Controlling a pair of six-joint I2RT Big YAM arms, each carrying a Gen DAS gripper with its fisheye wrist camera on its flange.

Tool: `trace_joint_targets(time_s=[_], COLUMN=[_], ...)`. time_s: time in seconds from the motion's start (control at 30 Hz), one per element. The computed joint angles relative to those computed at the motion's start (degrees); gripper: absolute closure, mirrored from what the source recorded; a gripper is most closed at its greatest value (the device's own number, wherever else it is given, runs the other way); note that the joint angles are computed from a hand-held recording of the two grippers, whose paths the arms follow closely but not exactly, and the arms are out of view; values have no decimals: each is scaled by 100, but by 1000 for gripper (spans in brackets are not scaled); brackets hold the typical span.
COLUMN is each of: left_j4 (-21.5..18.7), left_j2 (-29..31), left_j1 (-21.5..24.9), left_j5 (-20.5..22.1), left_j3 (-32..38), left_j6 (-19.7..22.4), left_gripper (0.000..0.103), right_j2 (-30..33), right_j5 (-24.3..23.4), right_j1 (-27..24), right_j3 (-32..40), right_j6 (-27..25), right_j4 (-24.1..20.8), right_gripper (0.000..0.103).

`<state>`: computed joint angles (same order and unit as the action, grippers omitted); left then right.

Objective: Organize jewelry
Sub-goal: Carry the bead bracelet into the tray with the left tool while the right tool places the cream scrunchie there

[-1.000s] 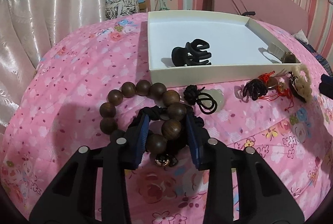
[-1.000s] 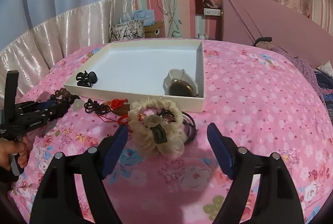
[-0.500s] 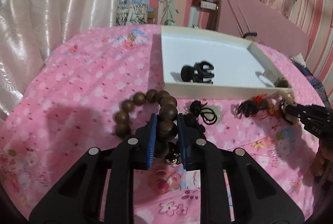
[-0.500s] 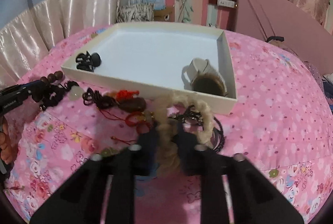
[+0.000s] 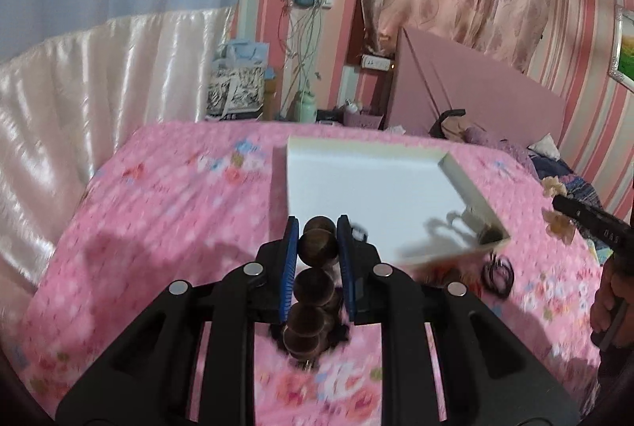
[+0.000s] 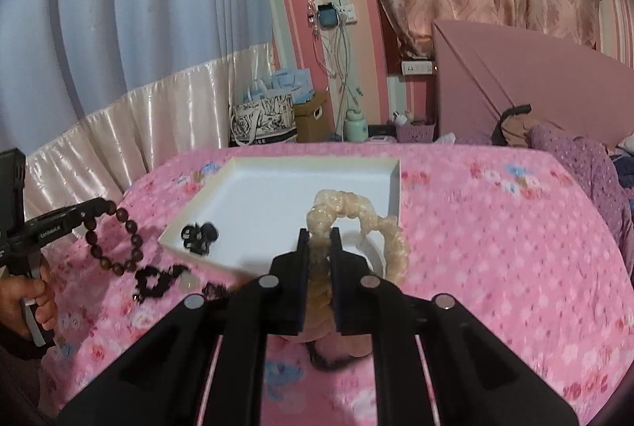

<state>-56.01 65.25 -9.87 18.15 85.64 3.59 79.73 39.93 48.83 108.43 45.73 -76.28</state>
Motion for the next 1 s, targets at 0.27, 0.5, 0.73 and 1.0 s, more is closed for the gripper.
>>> trace_joint_targets(time_s=[0.27, 0.5, 0.73, 1.0], left_j4=[232, 276, 204, -58], left_j2=[1074, 1873, 1976, 1856], left_j1=[-410, -634, -702, -754], left_j5=[173, 37, -838, -1059], left_j3=[906, 1213, 818, 717], left_j6=[-497, -755, -484, -117], left_gripper=[85, 85, 85, 85], right_j2=[534, 931, 1184, 1205], right_j5=[-637, -1524, -1619, -1231], right_j1=[-521, -876, -930, -938], right_j3=[229, 72, -1, 80], right_j6=[-472, -351, -293, -433], right_j4=[680, 881, 148, -472], right_gripper=[94, 94, 94, 97])
